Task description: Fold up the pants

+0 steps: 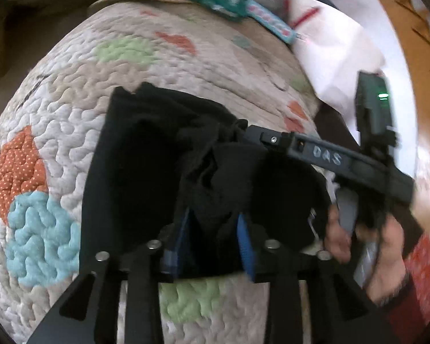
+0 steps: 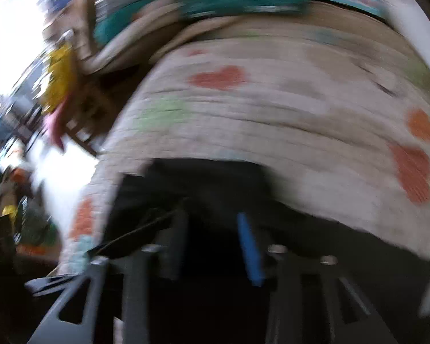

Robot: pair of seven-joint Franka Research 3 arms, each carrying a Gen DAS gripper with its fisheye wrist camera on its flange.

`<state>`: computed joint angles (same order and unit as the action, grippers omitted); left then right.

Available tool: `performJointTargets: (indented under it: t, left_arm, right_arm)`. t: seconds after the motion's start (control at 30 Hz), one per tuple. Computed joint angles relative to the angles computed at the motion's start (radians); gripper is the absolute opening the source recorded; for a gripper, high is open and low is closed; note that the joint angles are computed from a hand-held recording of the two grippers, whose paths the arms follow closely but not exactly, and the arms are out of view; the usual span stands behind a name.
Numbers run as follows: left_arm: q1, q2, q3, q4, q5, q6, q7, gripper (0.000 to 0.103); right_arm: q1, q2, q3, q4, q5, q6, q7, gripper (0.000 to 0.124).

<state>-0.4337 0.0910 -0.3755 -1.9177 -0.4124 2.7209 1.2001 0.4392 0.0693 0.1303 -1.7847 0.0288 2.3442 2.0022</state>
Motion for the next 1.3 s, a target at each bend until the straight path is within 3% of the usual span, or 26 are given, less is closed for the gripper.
performJointTargets:
  t: [0.13, 0.27, 0.4, 0.53, 0.7, 0.77, 0.83, 0.9, 1.0, 1.17, 1.3]
  left_arm:
    - [0.006, -0.118, 0.009, -0.1, -0.171, 0.0, 0.165, 0.044]
    - [-0.003, -0.196, 0.057, -0.189, -0.093, 0.017, 0.061, 0.045]
    - [0.006, -0.208, 0.095, -0.233, -0.031, 0.012, -0.058, 0.045]
    - [0.015, -0.238, 0.114, -0.296, 0.043, 0.033, -0.109, 0.045]
    - [0.012, -0.252, 0.134, -0.335, 0.075, 0.041, -0.105, 0.045]
    - [0.012, -0.26, 0.137, -0.351, 0.087, 0.054, -0.117, 0.045]
    - [0.006, -0.262, 0.144, -0.362, 0.077, 0.063, -0.123, 0.045]
    - [0.002, -0.262, 0.149, -0.368, 0.067, 0.065, -0.126, 0.045]
    - [0.003, -0.263, 0.145, -0.37, 0.089, 0.067, -0.136, 0.045]
    - [-0.002, -0.259, 0.145, -0.371, 0.104, 0.064, -0.148, 0.045]
    - [-0.005, -0.26, 0.147, -0.373, 0.1, 0.067, -0.146, 0.045]
  right_arm:
    - [-0.039, -0.126, -0.019, -0.138, -0.064, 0.049, 0.137, 0.058]
    - [-0.079, -0.216, 0.018, -0.201, -0.155, 0.133, 0.3, 0.058]
    - [-0.049, -0.225, 0.05, -0.204, -0.071, 0.241, 0.261, 0.058]
    - [0.027, -0.181, 0.055, -0.222, 0.16, 0.341, 0.11, 0.058]
    - [0.036, -0.121, 0.08, -0.255, 0.038, 0.311, 0.254, 0.057]
    - [0.028, -0.141, 0.075, -0.308, -0.042, 0.302, 0.342, 0.039]
    - [0.022, -0.175, 0.068, -0.362, -0.031, 0.346, 0.354, 0.037]
    - [0.005, -0.198, 0.073, -0.371, -0.055, 0.336, 0.401, 0.037]
    - [-0.043, -0.215, 0.131, -0.328, -0.293, 0.2, 0.604, 0.048]
    - [-0.039, -0.256, 0.123, -0.378, -0.298, 0.265, 0.628, 0.048]
    - [-0.03, -0.219, 0.125, -0.352, -0.282, 0.226, 0.608, 0.048]
